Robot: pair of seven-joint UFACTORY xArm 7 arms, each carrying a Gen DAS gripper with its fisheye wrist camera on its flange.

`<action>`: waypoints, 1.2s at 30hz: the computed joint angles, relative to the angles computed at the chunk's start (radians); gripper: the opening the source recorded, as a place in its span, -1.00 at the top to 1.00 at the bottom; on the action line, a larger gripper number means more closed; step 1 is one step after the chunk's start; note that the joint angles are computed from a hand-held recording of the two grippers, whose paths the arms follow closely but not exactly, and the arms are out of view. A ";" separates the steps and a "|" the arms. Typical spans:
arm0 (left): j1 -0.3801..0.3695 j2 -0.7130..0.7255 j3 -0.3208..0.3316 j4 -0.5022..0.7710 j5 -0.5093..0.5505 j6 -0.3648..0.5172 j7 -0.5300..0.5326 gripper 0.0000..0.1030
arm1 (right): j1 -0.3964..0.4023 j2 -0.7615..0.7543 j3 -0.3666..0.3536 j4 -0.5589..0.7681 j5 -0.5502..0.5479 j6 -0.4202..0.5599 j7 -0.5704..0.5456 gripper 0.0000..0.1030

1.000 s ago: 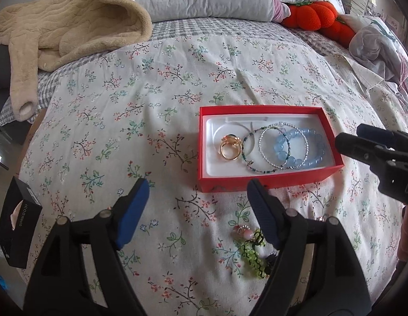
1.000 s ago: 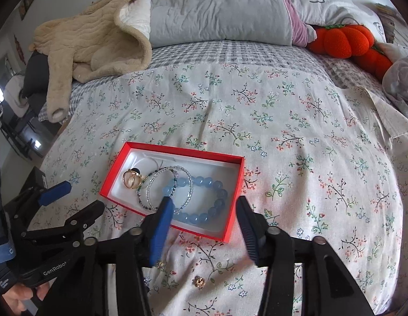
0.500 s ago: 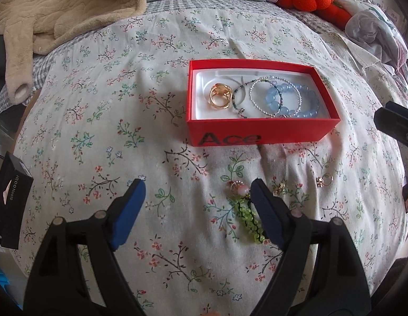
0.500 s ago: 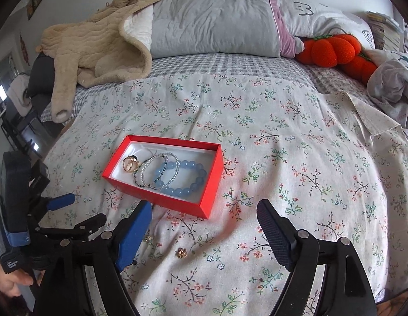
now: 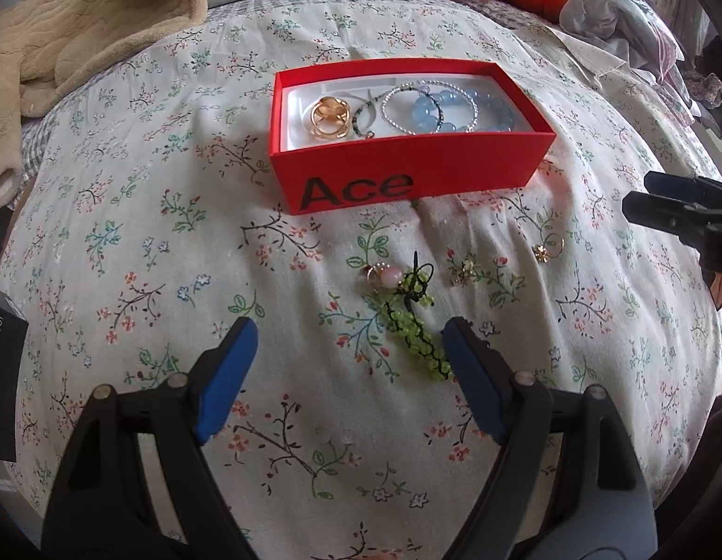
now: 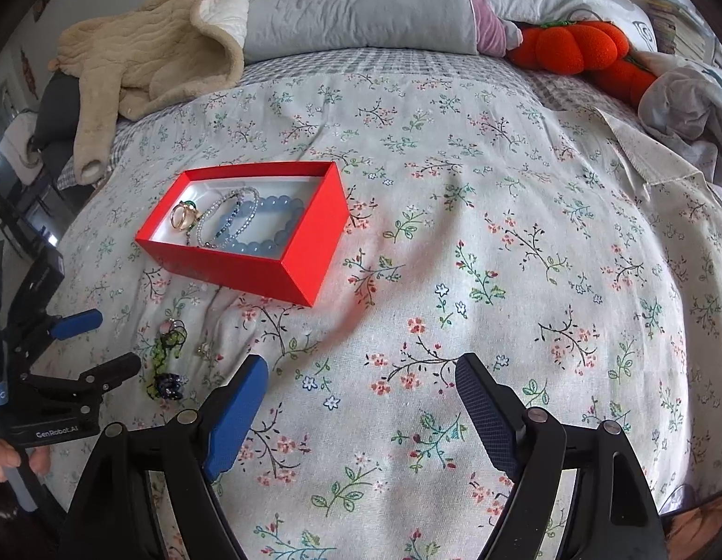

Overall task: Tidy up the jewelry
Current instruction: 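Withdraw both open grippers from the box toward the remaining jewelry, then grasp the black clip with the left gripper and lift it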

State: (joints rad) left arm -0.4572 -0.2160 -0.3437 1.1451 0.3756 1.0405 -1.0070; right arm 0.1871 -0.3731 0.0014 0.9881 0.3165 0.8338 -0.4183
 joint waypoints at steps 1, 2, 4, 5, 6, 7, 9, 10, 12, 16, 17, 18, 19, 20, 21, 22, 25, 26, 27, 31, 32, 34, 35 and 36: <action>-0.004 0.001 0.004 -0.007 -0.013 -0.009 0.017 -0.60 | -0.003 0.001 0.000 -0.005 -0.005 0.003 0.000 -0.63; -0.008 0.003 0.008 -0.012 -0.028 -0.017 0.037 -0.60 | -0.006 0.003 0.001 -0.009 -0.011 0.007 0.003 -0.63; -0.017 0.001 0.015 -0.027 -0.064 -0.046 0.071 -0.60 | -0.011 0.008 -0.001 -0.011 -0.015 0.026 0.010 -0.63; -0.021 0.000 0.019 -0.033 -0.086 -0.063 0.089 -0.60 | -0.013 0.012 -0.002 -0.009 -0.014 0.035 0.012 -0.63; -0.025 -0.002 0.021 -0.040 -0.106 -0.079 0.103 -0.60 | -0.014 0.014 -0.003 -0.009 -0.013 0.040 0.013 -0.63; -0.028 -0.001 0.023 -0.042 -0.124 -0.096 0.116 -0.60 | -0.017 0.014 -0.003 -0.009 -0.014 0.041 0.015 -0.63; -0.031 -0.002 0.024 -0.047 -0.150 -0.135 0.132 -0.59 | -0.020 0.013 -0.001 -0.010 -0.018 0.036 0.017 -0.63; -0.032 -0.003 0.024 -0.050 -0.158 -0.155 0.136 -0.57 | -0.020 0.013 -0.001 -0.009 -0.017 0.036 0.017 -0.63; -0.031 -0.004 0.019 -0.048 -0.162 -0.186 0.136 -0.34 | -0.020 0.012 -0.003 -0.007 -0.010 0.037 0.016 -0.63; -0.031 0.009 0.017 -0.032 -0.164 -0.230 0.159 0.07 | -0.019 0.013 -0.002 -0.003 -0.008 0.041 0.014 -0.63; -0.031 0.016 0.017 -0.025 -0.167 -0.228 0.170 0.09 | -0.018 0.013 -0.001 -0.002 -0.008 0.041 0.013 -0.63; -0.031 0.027 0.017 -0.015 -0.166 -0.218 0.176 0.13 | -0.017 0.011 0.000 -0.002 -0.007 0.040 0.011 -0.63; -0.032 0.039 0.018 -0.005 -0.170 -0.206 0.180 0.19 | -0.015 0.010 0.000 -0.003 -0.005 0.039 0.008 -0.63; -0.033 0.050 0.019 0.003 -0.175 -0.195 0.181 0.23 | -0.012 0.009 0.000 -0.003 -0.002 0.040 0.005 -0.63; -0.034 0.061 0.022 0.009 -0.179 -0.186 0.184 0.30 | -0.009 0.008 0.000 -0.002 0.001 0.043 -0.001 -0.63; -0.036 0.071 0.024 0.016 -0.179 -0.176 0.188 0.38 | -0.005 0.009 0.000 -0.001 0.004 0.047 -0.007 -0.63; -0.044 0.095 0.026 0.033 -0.170 -0.153 0.183 0.41 | 0.000 0.007 0.006 -0.001 0.001 0.056 -0.015 -0.63; -0.046 0.103 0.027 0.039 -0.168 -0.145 0.179 0.42 | 0.000 0.007 0.009 0.000 -0.002 0.059 -0.012 -0.63; -0.048 0.107 0.029 0.041 -0.166 -0.137 0.173 0.44 | 0.000 0.006 0.011 0.001 -0.004 0.062 -0.009 -0.63; -0.051 0.122 0.039 0.062 -0.170 -0.122 0.135 0.50 | 0.005 0.002 0.011 0.006 -0.003 0.072 -0.010 -0.63; -0.052 0.124 0.042 0.065 -0.174 -0.120 0.131 0.50 | 0.007 0.000 0.009 0.006 0.000 0.073 -0.016 -0.63; -0.054 0.124 0.045 0.064 -0.174 -0.121 0.129 0.50 | 0.006 -0.005 0.008 0.003 -0.001 0.066 -0.024 -0.63; -0.055 0.124 0.045 0.065 -0.170 -0.119 0.130 0.50 | 0.004 -0.007 0.009 0.001 -0.007 0.060 -0.024 -0.63; -0.056 0.124 0.044 0.068 -0.164 -0.116 0.129 0.50 | 0.002 -0.008 0.010 0.000 -0.013 0.056 -0.022 -0.63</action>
